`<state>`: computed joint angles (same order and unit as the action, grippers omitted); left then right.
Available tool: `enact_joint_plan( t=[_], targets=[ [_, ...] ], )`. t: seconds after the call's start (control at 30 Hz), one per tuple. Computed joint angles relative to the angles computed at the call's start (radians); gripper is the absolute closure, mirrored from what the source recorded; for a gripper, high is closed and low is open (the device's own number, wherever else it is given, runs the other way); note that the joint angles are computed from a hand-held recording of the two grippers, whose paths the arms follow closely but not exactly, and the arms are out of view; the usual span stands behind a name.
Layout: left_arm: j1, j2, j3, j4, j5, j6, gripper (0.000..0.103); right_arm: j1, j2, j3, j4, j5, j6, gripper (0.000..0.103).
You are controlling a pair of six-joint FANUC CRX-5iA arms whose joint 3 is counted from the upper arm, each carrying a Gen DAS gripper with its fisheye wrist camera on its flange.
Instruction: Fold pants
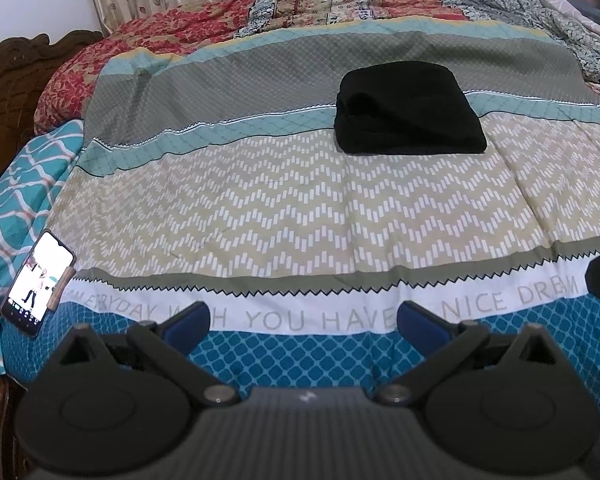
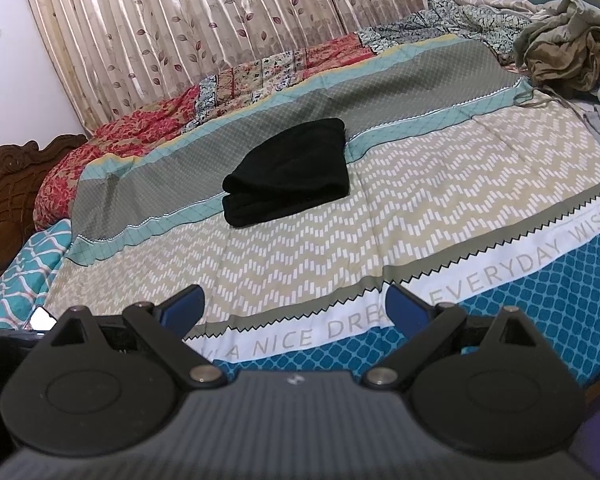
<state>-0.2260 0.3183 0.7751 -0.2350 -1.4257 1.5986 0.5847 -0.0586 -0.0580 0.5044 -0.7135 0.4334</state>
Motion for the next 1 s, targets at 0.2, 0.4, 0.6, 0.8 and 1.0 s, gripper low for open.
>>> enact_joint_plan(
  t=[0.2,0.4,0.6,0.8,1.0],
  targets=[
    [0.001,0.003,0.002,0.001,-0.005,0.001,0.000,0.000,0.002,0.005,-0.005,-0.005,0.004,0.005],
    [-0.002,0.006,0.004,0.002,-0.009,-0.004,0.000,0.000,0.001,0.002,-0.005,-0.003,0.002,0.005],
    [-0.005,0.001,-0.002,0.005,-0.004,-0.012,0.000,-0.002,0.001,0.001,-0.010,0.000,0.005,0.005],
    [-0.008,-0.004,-0.011,0.009,0.004,-0.027,0.000,-0.002,-0.001,-0.003,-0.003,0.003,-0.004,0.005],
    [-0.008,-0.005,-0.012,0.007,0.005,-0.028,0.000,-0.001,-0.001,-0.002,-0.005,0.001,-0.005,0.005]
  ],
)
